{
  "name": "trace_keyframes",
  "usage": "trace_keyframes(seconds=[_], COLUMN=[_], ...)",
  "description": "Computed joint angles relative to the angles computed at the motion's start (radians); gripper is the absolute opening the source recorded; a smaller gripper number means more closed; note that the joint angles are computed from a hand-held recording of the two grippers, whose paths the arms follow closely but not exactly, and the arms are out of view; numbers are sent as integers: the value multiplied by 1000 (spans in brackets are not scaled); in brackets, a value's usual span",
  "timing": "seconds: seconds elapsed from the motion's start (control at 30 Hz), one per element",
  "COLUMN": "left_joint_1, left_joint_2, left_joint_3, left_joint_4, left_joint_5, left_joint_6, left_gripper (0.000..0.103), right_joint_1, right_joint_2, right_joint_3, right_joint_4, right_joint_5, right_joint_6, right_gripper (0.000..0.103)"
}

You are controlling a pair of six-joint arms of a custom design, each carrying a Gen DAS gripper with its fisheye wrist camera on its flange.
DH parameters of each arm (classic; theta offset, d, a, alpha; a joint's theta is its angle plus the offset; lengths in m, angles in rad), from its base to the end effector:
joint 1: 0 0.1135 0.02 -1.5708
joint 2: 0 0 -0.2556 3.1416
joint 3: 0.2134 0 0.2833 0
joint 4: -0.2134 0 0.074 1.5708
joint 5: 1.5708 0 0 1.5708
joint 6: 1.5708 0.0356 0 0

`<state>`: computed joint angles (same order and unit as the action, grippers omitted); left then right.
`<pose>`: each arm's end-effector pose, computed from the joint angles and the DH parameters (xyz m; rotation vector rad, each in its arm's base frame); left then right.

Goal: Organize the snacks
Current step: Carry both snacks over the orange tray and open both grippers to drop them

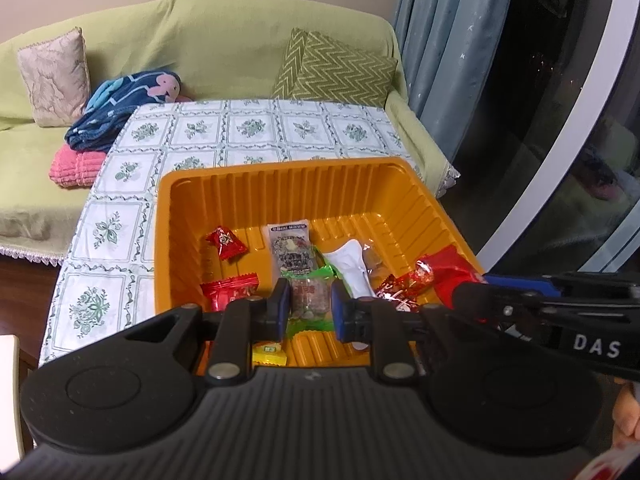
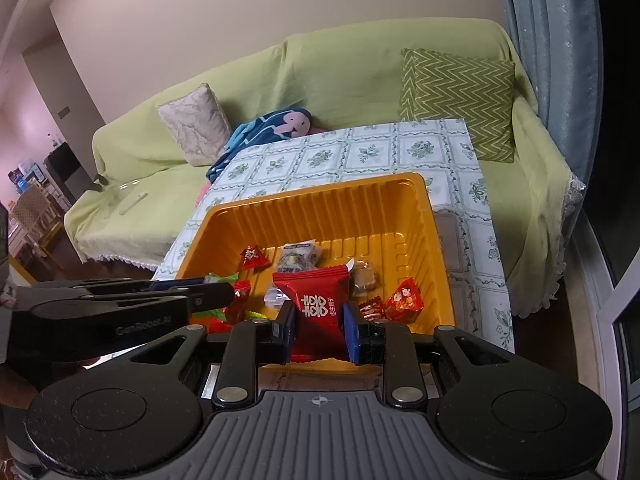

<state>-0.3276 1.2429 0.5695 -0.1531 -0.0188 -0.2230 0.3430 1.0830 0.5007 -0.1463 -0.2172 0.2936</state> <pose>0.2519 -0.0849 0.1491 0.1172 2.4074 -0.2339 0.2287 0.0898 0.1647 -0.1723 2.3409 0.5714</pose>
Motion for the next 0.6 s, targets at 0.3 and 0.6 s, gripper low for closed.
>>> trace_keyframes(seconds=[0.3, 0.6], left_joint_1=[12, 86], left_joint_2=[93, 24], left_joint_3=[36, 20], left_joint_4=[24, -21], left_joint_5=[28, 61], left_joint_6=[-5, 3], left_gripper=[20, 23], right_joint_1=[-35, -65], right_joint_2=[30, 47], right_joint_3=[9, 20], right_joint_4=[12, 25], right_joint_5=[-18, -46], right_joint_6=[-2, -1], right_gripper=[26, 26])
